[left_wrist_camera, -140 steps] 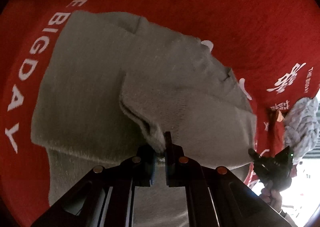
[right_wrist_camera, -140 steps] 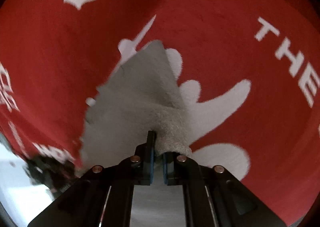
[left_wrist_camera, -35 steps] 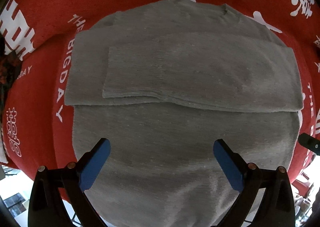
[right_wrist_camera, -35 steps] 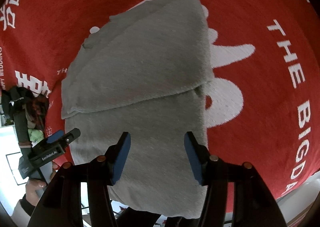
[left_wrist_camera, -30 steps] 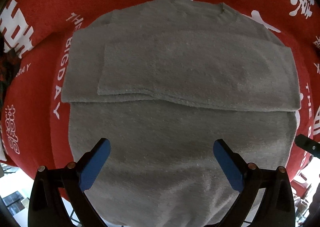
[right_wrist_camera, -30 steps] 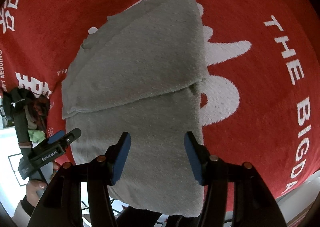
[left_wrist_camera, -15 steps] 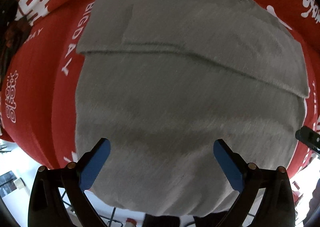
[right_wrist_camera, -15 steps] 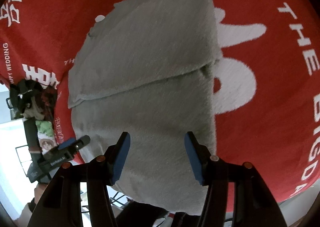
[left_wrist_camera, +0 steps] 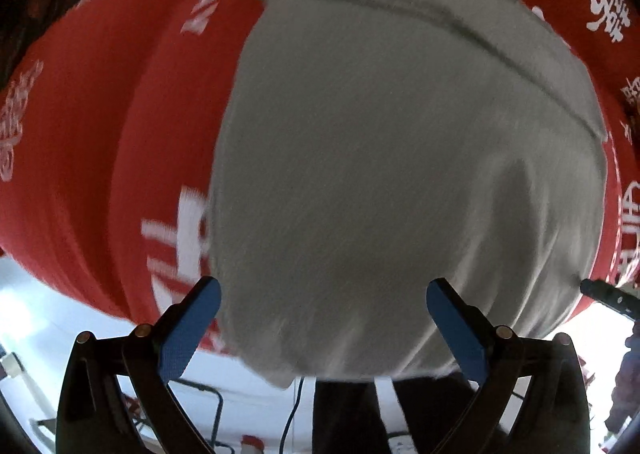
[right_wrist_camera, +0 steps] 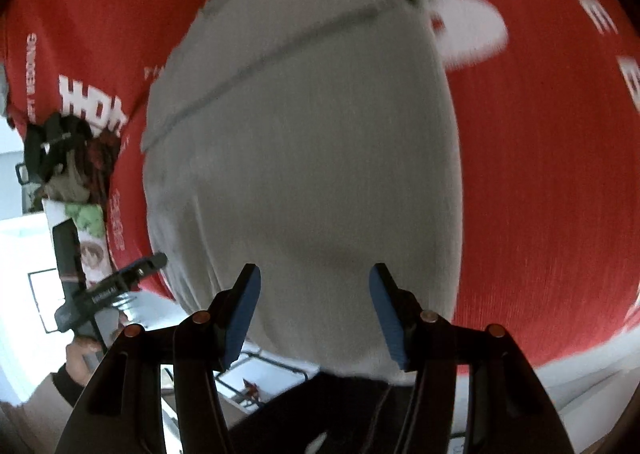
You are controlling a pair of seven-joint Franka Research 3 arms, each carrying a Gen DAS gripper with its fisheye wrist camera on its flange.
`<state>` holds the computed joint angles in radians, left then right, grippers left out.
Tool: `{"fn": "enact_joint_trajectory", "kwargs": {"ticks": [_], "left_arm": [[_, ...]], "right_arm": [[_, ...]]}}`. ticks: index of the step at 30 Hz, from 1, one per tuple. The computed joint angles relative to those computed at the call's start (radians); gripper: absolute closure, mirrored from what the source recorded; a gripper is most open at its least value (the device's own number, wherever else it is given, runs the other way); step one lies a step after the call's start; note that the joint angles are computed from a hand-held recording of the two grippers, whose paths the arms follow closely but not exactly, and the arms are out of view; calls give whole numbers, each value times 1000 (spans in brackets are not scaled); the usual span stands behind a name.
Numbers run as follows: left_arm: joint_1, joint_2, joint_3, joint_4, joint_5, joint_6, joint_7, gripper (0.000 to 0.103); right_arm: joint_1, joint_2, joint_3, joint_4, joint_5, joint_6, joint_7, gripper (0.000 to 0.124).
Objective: Fold small clothes
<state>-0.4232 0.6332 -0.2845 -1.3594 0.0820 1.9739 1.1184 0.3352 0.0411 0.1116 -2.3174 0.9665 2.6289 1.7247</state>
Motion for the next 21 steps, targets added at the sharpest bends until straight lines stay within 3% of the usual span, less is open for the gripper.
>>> {"fn": "enact_joint_trajectory", "kwargs": {"ticks": [6,10,17,19,20,21], "left_arm": [[67,-125,-27,-272,-82,114,28,0],[88,-128,-39,-329,-135,161,35,0],[94,-125,-58,-344,-188,194,40,1],[104,-142,-61,-362,-202,202,58,16],[122,-158,-66,-374,-224,201,80,22],[127,-161,-70,-376,-241,206,89,36]], "right_arm": [[54,-44,31,-123,59,11,26,63],[86,-25,46,-155,92,34,35,63],[115,69,78,-140,246,107,-95,63],[105,85,89,-129,362,108,-195,64],[104,87,91,-118,399,103,-215,77],[102,84,92,-114,438,91,-235,85]]}}
